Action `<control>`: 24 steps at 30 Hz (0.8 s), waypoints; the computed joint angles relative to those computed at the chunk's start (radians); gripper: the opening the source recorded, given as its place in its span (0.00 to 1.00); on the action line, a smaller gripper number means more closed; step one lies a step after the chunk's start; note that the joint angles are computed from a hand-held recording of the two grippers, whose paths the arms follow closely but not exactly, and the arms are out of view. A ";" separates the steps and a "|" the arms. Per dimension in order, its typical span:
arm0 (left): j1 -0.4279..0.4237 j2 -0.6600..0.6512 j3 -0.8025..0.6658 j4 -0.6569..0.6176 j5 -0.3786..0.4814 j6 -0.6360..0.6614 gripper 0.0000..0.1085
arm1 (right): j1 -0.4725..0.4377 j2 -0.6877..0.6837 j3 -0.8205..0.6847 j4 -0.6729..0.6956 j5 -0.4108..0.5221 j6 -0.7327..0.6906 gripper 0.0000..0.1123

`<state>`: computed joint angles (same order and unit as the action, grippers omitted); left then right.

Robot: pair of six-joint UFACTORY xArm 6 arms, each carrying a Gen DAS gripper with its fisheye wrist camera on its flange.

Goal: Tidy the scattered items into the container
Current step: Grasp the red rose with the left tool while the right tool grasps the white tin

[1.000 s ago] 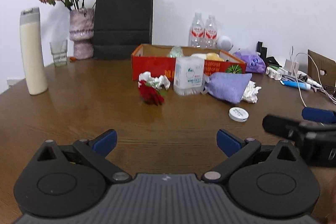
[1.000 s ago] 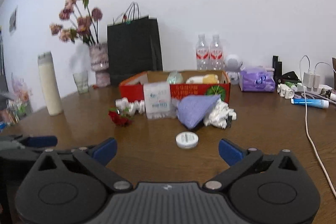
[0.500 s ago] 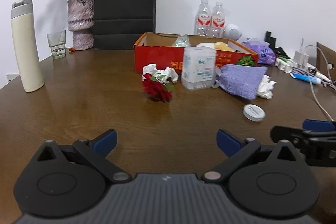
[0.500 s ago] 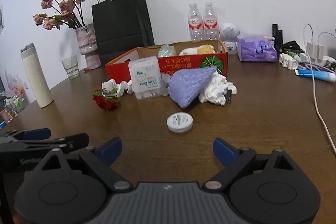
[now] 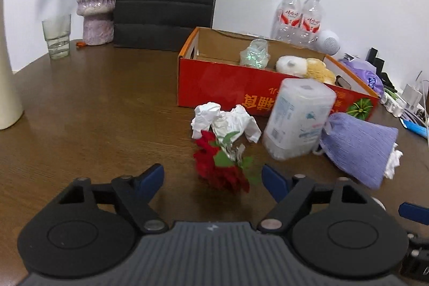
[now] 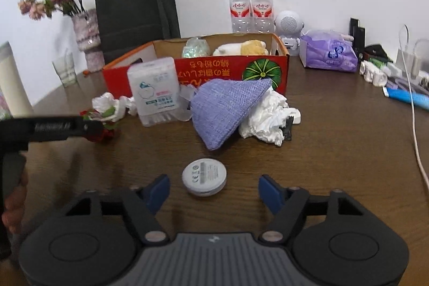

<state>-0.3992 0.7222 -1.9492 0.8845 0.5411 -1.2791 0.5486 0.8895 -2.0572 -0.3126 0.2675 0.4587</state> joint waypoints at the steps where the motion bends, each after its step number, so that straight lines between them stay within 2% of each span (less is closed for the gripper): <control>1: 0.001 0.010 -0.015 0.001 -0.002 0.003 0.74 | 0.002 0.011 -0.021 -0.022 0.013 0.001 0.59; 3: 0.006 0.024 -0.033 -0.007 -0.019 0.011 0.73 | 0.007 0.030 -0.058 -0.029 0.030 -0.021 0.56; 4: 0.007 0.032 -0.045 -0.011 -0.018 0.012 0.70 | 0.010 0.044 -0.081 -0.023 0.041 -0.037 0.51; 6: 0.003 0.059 -0.089 -0.039 0.017 0.030 0.59 | 0.012 0.073 -0.132 -0.004 0.066 -0.060 0.45; 7: 0.001 0.071 -0.109 -0.059 0.037 0.044 0.43 | 0.012 0.088 -0.157 0.004 0.080 -0.061 0.42; 8: 0.002 0.077 -0.120 -0.079 0.040 0.054 0.37 | 0.012 0.102 -0.179 0.013 0.093 -0.061 0.40; 12: 0.007 0.049 -0.077 -0.072 0.015 0.017 0.35 | 0.012 0.117 -0.198 -0.002 0.097 -0.044 0.34; 16: -0.010 -0.030 0.037 0.017 0.007 -0.093 0.33 | 0.013 0.092 -0.149 -0.013 0.065 -0.037 0.34; 20: -0.045 -0.144 0.193 0.135 -0.003 -0.226 0.33 | 0.016 0.025 -0.034 -0.019 0.014 -0.008 0.34; 24: -0.099 -0.250 0.329 0.252 0.020 -0.336 0.33 | 0.018 -0.069 0.115 -0.099 -0.050 0.079 0.34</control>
